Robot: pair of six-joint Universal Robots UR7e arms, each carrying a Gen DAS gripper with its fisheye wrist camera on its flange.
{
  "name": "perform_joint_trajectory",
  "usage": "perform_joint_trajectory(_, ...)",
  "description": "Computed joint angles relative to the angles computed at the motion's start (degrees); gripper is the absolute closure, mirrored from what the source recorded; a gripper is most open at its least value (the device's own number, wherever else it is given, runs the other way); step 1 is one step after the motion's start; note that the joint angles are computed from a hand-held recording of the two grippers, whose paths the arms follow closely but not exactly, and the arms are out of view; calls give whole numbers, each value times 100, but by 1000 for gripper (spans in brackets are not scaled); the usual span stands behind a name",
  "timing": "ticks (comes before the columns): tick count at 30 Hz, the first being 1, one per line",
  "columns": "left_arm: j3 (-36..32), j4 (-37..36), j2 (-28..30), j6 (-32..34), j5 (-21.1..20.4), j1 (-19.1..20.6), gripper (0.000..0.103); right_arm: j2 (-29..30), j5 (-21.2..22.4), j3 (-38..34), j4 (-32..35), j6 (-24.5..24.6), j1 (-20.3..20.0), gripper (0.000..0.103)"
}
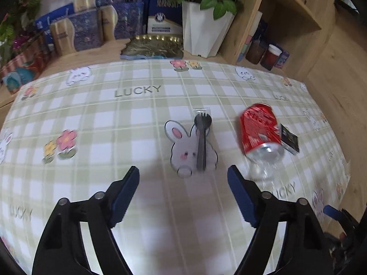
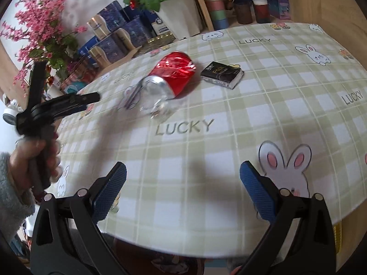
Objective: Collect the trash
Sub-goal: 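Reach the left tool to the wrapped black spoon and grasp it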
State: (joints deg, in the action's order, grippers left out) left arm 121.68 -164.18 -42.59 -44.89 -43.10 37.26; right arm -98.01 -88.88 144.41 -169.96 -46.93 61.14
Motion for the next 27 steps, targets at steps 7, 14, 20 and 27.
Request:
perform_joint_trajectory(7, -865, -240, 651, 744, -239, 595, 37, 680, -548, -280, -641, 51, 298, 6)
perform_joint_trajectory(14, -1518, 569, 1031, 1025, -44, 735, 50, 933, -691, -369, -998, 90, 363, 6)
perform_joint_trajectory(20, -1363, 833, 858, 869, -134, 685, 93, 1071, -863, -513, -877, 131, 545, 6)
perform_joint_trajectory(27, -22, -344, 140, 464, -640, 333, 93, 1721, -1144, -783, -983, 360, 1087, 6)
